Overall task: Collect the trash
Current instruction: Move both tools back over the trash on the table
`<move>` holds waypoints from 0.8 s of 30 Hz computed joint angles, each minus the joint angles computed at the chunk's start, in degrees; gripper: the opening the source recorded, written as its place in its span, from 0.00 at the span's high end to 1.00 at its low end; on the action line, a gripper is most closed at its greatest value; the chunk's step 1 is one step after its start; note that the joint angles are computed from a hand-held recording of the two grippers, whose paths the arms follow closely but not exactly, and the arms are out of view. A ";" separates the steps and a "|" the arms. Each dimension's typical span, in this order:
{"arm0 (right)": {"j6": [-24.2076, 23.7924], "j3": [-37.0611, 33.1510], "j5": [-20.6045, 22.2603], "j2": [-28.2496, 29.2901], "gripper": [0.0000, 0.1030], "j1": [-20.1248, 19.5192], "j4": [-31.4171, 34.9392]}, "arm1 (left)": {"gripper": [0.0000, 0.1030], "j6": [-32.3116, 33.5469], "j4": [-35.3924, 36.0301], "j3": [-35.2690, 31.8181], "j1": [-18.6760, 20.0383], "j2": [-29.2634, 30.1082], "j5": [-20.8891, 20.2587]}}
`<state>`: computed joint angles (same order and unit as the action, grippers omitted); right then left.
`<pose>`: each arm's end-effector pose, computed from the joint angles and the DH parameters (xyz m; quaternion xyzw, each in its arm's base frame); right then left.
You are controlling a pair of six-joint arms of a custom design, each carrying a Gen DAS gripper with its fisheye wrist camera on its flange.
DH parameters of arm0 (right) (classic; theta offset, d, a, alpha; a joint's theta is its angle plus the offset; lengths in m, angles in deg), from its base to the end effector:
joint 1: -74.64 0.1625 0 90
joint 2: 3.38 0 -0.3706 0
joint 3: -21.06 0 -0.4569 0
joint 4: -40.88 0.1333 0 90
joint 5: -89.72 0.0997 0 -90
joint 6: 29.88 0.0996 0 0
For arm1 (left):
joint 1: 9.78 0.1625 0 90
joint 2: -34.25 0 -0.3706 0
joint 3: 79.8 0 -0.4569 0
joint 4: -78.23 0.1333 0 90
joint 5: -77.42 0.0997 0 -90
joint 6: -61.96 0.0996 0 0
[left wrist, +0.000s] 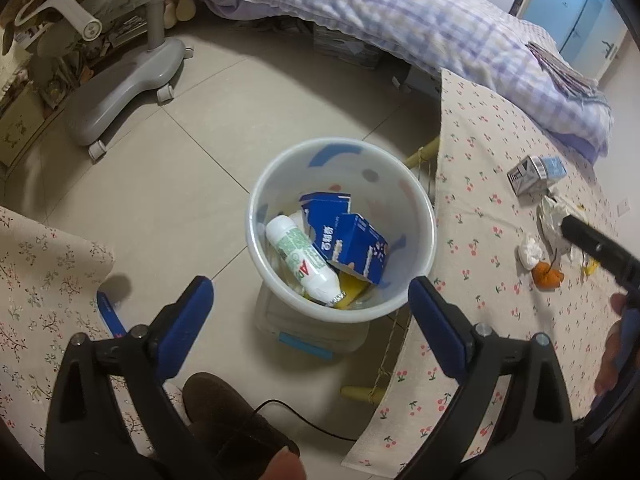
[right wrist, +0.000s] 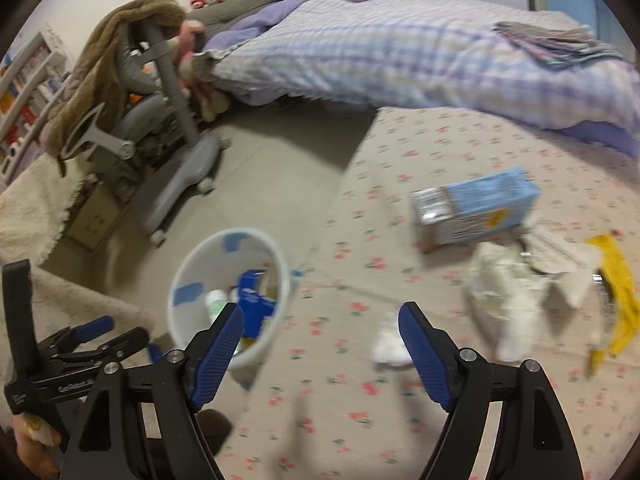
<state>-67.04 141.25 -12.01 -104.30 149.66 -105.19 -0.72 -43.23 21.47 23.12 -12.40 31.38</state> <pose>-0.0199 -0.5116 0.3572 0.1499 -0.9325 0.2394 0.2251 -0.3790 -0.4863 -0.0457 0.0308 0.9110 -0.2238 0.3450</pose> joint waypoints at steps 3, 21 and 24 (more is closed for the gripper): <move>-0.04 -0.57 -0.53 -1.21 0.20 -1.03 0.26 | 0.05 0.39 -0.26 -0.43 -0.33 0.72 -0.52; 1.02 -5.16 0.90 -6.99 0.20 -9.32 6.04 | 0.04 6.49 -2.48 -10.29 -2.23 10.42 -2.62; 0.94 -6.12 0.93 -7.23 0.19 -10.41 6.61 | 0.04 7.78 -2.58 -12.50 -2.43 12.35 -3.12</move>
